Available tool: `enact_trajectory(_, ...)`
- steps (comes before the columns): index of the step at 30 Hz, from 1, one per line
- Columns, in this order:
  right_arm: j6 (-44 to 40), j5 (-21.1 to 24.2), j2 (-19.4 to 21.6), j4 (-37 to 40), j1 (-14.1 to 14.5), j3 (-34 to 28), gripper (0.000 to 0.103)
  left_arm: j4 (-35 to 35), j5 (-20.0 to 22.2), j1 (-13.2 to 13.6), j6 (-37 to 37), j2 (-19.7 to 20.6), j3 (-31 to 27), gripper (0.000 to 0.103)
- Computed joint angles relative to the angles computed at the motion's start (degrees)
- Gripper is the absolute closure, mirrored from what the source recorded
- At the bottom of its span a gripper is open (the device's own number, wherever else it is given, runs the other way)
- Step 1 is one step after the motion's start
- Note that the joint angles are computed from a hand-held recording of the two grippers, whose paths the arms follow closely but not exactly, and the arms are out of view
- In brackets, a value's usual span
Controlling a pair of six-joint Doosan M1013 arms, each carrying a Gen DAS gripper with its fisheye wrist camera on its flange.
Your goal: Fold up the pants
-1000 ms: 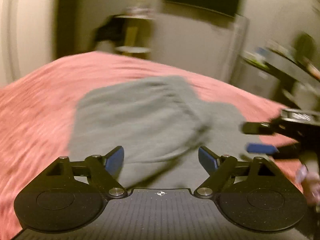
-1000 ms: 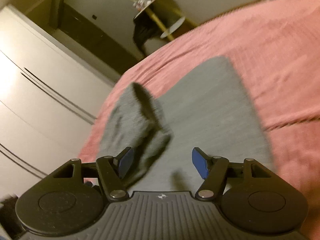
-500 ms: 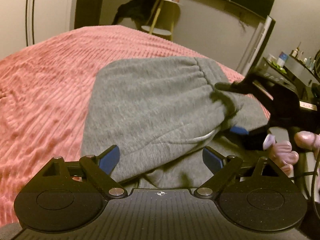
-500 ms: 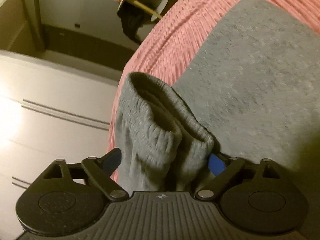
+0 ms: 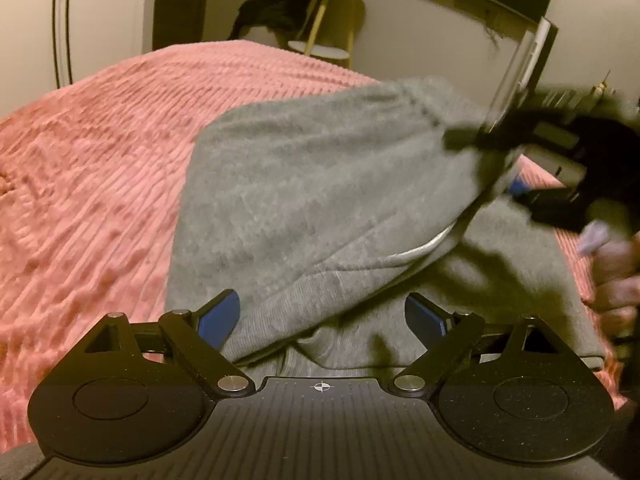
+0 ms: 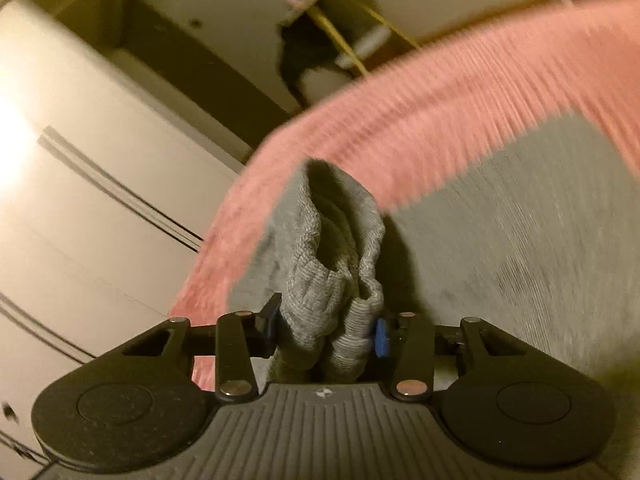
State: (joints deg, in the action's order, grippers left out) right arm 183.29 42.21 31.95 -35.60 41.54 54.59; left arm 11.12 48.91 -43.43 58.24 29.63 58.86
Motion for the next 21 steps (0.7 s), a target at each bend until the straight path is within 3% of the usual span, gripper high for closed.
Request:
enact_trajectory(6, 7.0, 1.34, -2.84, -14.47, 2.75, 1.06, 0.062, 2.99, 4.93, -0.28, -3.97, 1.17, -2.06, 0.02)
enact_trajectory(8, 11.57, 1.64, -4.64, -19.27, 3.43, 3.34, 0.062, 4.24, 5.61, -0.32, -5.77, 1.3, -2.23, 0.033)
enact_trajectory(10, 14.51, 4.11, -6.22, -23.52, 4.36, 5.59, 0.062, 3.95, 6.72, -0.16, -6.58, 1.58, -2.73, 0.042)
enact_trajectory(12, 17.79, 6.93, -7.76, -25.67, 5.17, 8.3, 0.062, 2.99, 6.59, 0.1, -6.74, 1.53, -2.66, 0.043)
enact_trajectory(15, 19.66, 11.01, -9.67, -23.54, 5.94, 12.4, 0.062, 3.04, 6.34, -0.06, -6.1, 1.33, -2.46, 0.042)
enact_trajectory(18, 15.42, 14.71, -10.02, -12.28, 5.07, 14.17, 0.061, 2.85, 7.72, -0.24, -4.91, 1.65, -3.11, 0.036)
enact_trajectory(20, 13.79, 14.46, -10.25, -4.37, 3.64, 14.81, 0.051, 2.51, 8.55, -0.28, -4.24, 1.91, -3.58, 0.036)
enact_trajectory(21, 15.16, 11.88, -10.87, -2.85, 2.92, 15.91, 0.046, 2.56, 8.61, -0.3, -4.16, 1.93, -3.64, 0.036)
